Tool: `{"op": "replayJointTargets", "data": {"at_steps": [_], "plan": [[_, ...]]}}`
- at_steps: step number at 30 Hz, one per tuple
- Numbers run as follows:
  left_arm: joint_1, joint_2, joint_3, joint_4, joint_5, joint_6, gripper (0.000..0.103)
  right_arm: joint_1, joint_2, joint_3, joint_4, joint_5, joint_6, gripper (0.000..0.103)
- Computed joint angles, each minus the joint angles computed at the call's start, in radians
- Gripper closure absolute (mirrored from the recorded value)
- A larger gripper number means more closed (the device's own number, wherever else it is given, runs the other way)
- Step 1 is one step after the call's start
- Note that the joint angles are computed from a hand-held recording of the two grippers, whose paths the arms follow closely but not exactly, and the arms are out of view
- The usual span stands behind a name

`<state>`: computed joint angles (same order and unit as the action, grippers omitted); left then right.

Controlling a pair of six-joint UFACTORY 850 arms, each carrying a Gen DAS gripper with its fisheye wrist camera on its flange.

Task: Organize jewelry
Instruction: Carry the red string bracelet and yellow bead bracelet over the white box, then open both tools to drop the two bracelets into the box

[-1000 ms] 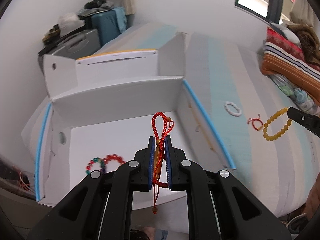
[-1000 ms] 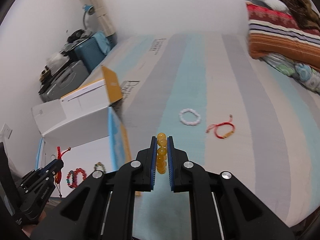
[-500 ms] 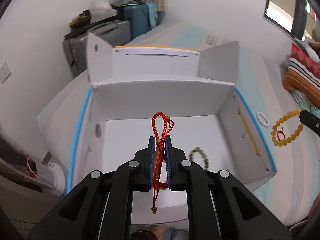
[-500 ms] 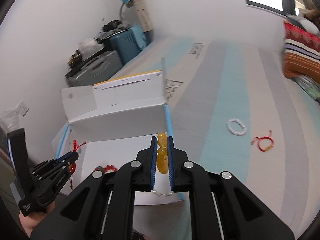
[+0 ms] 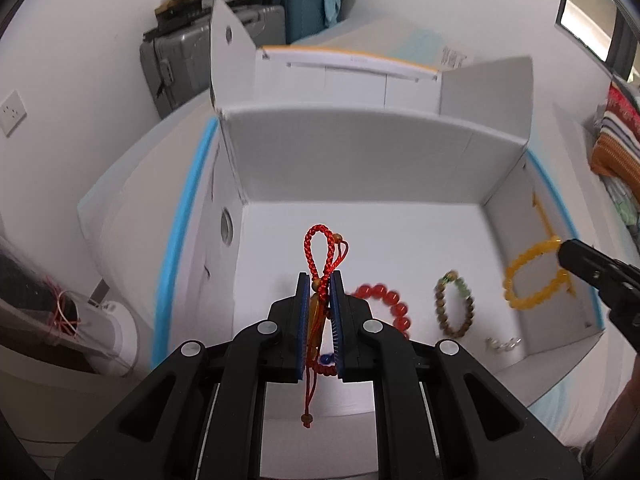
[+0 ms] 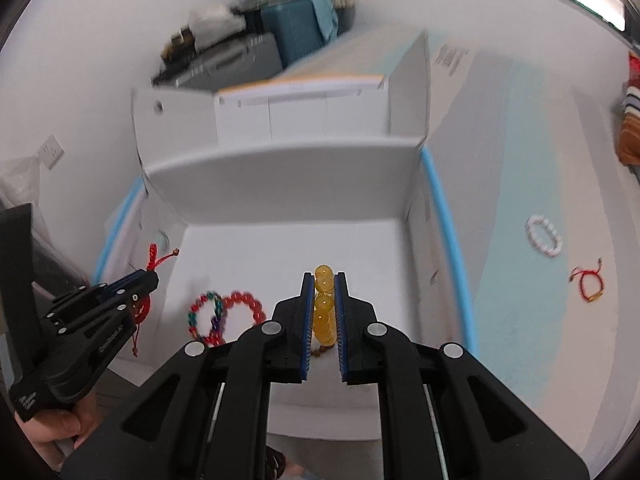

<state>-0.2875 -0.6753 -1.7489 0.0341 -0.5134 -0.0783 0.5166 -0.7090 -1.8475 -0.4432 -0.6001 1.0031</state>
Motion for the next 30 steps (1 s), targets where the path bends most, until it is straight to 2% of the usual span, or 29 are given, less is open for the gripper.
{"op": "replayJointTargets", "data": {"at_steps": [5,15,23,24,25,26,28,29,30], "plan": [[0.003,-0.026,-0.014,-0.013,-0.022,0.014,0.093,-0.012,-0.068,-0.063,0.116,-0.032,-0.097,0.094],[0.003,-0.049,-0.033,0.008,-0.047,-0.003,0.093,-0.011,-0.144,-0.140,0.157,-0.096,-0.127,0.094],[0.003,-0.031,-0.017,-0.017,-0.034,0.006,0.091,-0.013,-0.120,-0.112,0.151,-0.057,-0.119,0.090],[0.002,-0.026,-0.012,-0.013,-0.030,0.001,0.088,-0.013,-0.117,-0.110,0.150,-0.055,-0.118,0.081],[0.001,-0.024,-0.010,-0.015,-0.027,-0.001,0.078,-0.012,-0.110,-0.101,0.144,-0.050,-0.108,0.069],[0.001,-0.019,-0.006,-0.014,-0.022,-0.007,0.073,-0.010,-0.098,-0.087,0.123,-0.039,-0.083,0.065],[-0.002,-0.008,0.005,0.003,-0.005,-0.033,0.057,-0.006,-0.086,-0.075,0.093,-0.032,-0.056,0.053],[-0.003,-0.005,0.007,0.005,0.001,-0.035,0.053,-0.006,-0.072,-0.060,0.084,-0.020,-0.050,0.050],[-0.006,0.002,0.015,0.014,0.014,-0.044,0.047,-0.006,-0.062,-0.048,0.075,-0.008,-0.040,0.041]]}}
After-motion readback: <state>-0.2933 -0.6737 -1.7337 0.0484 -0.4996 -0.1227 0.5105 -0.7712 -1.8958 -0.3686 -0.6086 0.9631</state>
